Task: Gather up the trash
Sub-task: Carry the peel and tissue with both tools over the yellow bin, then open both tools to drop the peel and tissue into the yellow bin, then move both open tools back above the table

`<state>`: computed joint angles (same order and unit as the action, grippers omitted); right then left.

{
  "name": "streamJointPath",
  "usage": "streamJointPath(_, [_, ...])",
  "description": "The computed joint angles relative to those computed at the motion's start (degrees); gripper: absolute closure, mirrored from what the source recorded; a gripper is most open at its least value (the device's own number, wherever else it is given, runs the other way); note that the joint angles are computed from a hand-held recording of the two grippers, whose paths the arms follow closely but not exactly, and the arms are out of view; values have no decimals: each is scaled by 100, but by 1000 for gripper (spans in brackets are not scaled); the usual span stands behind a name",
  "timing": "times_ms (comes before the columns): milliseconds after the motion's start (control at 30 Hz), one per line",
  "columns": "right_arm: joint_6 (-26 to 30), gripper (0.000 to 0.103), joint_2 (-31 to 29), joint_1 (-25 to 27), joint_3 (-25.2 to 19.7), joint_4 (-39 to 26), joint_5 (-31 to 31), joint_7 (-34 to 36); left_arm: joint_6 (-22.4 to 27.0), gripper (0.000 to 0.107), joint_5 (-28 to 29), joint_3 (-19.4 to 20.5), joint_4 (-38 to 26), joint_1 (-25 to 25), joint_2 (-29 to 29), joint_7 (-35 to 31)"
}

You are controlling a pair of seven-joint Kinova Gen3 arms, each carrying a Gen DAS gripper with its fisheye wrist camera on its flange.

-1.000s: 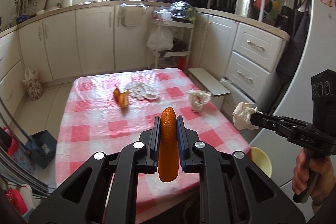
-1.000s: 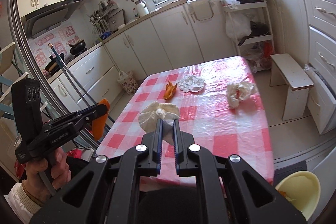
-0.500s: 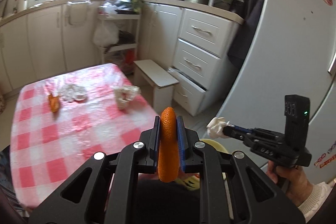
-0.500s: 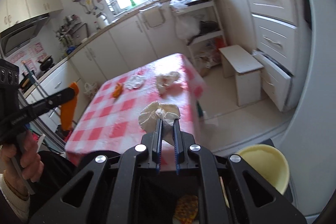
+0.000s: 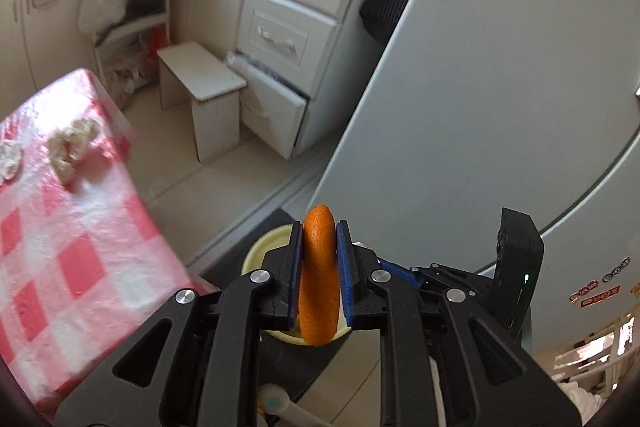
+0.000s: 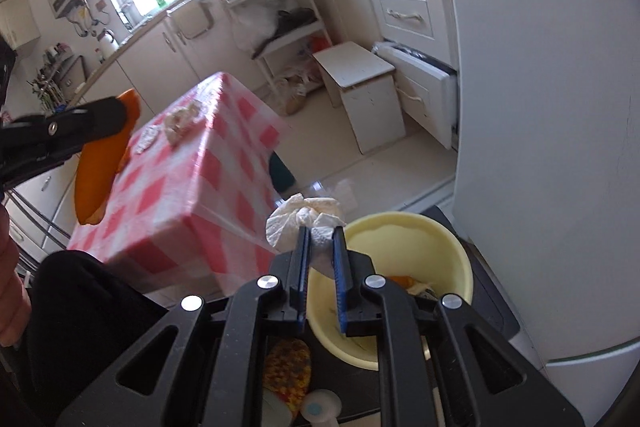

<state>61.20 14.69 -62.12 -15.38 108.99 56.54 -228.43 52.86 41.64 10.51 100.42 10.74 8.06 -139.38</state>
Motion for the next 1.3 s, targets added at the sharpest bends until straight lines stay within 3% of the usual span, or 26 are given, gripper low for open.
streamJointPath(67, [-179, 69, 8, 91, 14, 106, -136, -50, -69, 83, -352, -56, -174, 334, 282, 466])
streamJointPath(167, [-172, 62, 2, 53, 38, 176, -157, -280, -353, 61, -561, 119, -114, 327, 344, 771])
streamJointPath(300, [-202, 61, -103, 8, 21, 312, 92, -752, -796, 48, -457, 80, 184, 157, 82, 579])
streamJointPath(500, [-418, 50, -99, 35, 73, 35, 810, -978, -1021, 34, 373, -412, 660, -508, -592, -243])
streamJointPath(633, [-888, 47, 70, -630, 1052, -626, 1001, -285, -912, 28, 738, -914, 743, -941, -920, -735])
streamJointPath(700, [-1108, 46, 211, -732, 1287, -1038, 1033, 181, -880, 25, 931, -1180, 783, -1170, -1012, -1047])
streamJointPath(800, [-1124, 35, 554, -334, 856, -1826, 1255, 880, -774, 22, 996, -1461, 706, -1486, -1087, -1286])
streamJointPath(967, [-1242, 32, 1152, 372, -8, -2999, 1482, 2045, -726, 18, 1066, -1817, 582, -2013, -980, -1650])
streamJointPath(1033, [-1151, 28, 1419, 635, -432, -3474, 1560, 2511, -682, 16, 694, -1946, 280, -2040, -727, -1367])
streamJointPath(1100, [-1205, 26, 1620, 666, -432, -3889, 1398, 2977, -690, 15, 228, -2259, -111, -1730, -329, -926])
streamJointPath(1167, [-1426, 24, 1773, 507, -8, -4242, 996, 3437, -721, 15, -214, -2389, -567, -1599, 202, -460])
streamJointPath(1300, [-1830, 23, 2076, 143, 923, -4723, 273, 3923, -886, 15, -718, -2259, -1345, -1745, 1264, 472])
